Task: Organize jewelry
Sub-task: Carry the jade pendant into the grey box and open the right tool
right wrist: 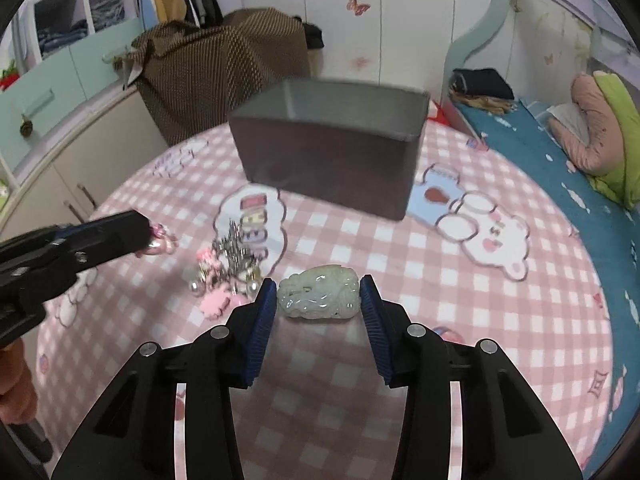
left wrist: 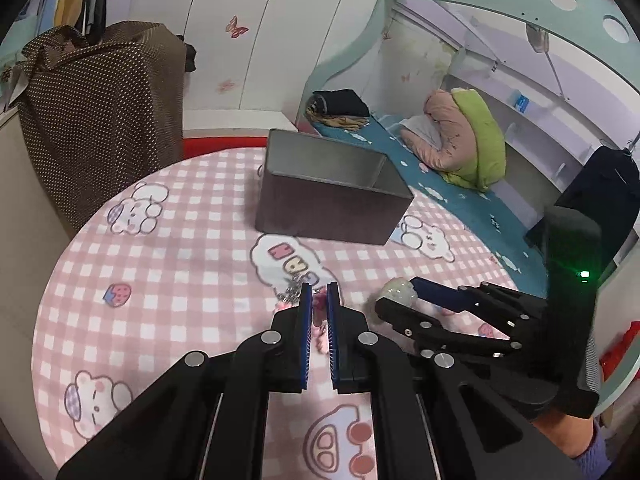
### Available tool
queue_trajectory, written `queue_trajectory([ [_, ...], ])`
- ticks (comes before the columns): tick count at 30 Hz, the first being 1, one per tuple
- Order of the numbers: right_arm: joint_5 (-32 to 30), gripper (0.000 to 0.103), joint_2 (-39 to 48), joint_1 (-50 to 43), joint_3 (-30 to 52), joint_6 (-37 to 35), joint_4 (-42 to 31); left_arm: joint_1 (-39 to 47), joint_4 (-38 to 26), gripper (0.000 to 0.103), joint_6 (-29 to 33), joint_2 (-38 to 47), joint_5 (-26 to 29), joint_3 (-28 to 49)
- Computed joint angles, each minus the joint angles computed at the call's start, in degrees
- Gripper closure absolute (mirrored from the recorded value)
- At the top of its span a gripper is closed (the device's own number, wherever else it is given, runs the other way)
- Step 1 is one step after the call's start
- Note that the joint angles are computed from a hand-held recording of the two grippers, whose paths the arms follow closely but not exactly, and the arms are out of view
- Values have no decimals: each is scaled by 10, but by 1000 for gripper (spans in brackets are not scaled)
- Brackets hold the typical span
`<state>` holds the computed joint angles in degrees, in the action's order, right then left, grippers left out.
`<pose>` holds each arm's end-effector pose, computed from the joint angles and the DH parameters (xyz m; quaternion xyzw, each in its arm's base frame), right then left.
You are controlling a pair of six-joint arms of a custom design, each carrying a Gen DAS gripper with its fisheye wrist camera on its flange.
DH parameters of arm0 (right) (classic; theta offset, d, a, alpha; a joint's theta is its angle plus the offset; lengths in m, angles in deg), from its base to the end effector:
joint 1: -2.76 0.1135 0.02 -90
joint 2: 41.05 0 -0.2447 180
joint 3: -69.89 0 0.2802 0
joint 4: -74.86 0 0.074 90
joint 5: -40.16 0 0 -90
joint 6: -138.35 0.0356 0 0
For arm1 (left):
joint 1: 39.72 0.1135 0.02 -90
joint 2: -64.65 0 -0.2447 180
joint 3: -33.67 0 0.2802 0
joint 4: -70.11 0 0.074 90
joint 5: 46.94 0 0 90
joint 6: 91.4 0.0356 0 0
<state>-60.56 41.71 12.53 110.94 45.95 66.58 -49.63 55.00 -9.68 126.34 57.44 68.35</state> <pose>0.2634 0.0521 0.0863 -0.1309 0.9269 0.1095 0.3343 0.2290 -0.0490 0.1289 0.0637 0.9060 -0.1766 0.3794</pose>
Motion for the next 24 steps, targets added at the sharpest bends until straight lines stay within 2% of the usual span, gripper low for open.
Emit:
queue_trajectory([
  [6, -36, 61, -73, -36, 25, -9, -46, -4, 4, 97, 4, 36, 14, 60],
  [10, -52, 61, -69, -48, 75, -11, -62, -8, 7, 97, 13, 62, 3, 115],
  [14, -52, 61, -28, -47, 131, -8, -61, -9, 5, 97, 25, 118, -6, 184],
  [21, -54, 60, 103, -43, 245, -9, -73, -8, -5, 97, 39, 280, -11, 311],
  [24, -43, 60, 151, -35, 278, -18, -79, -12, -1, 97, 51, 327, -22, 332],
])
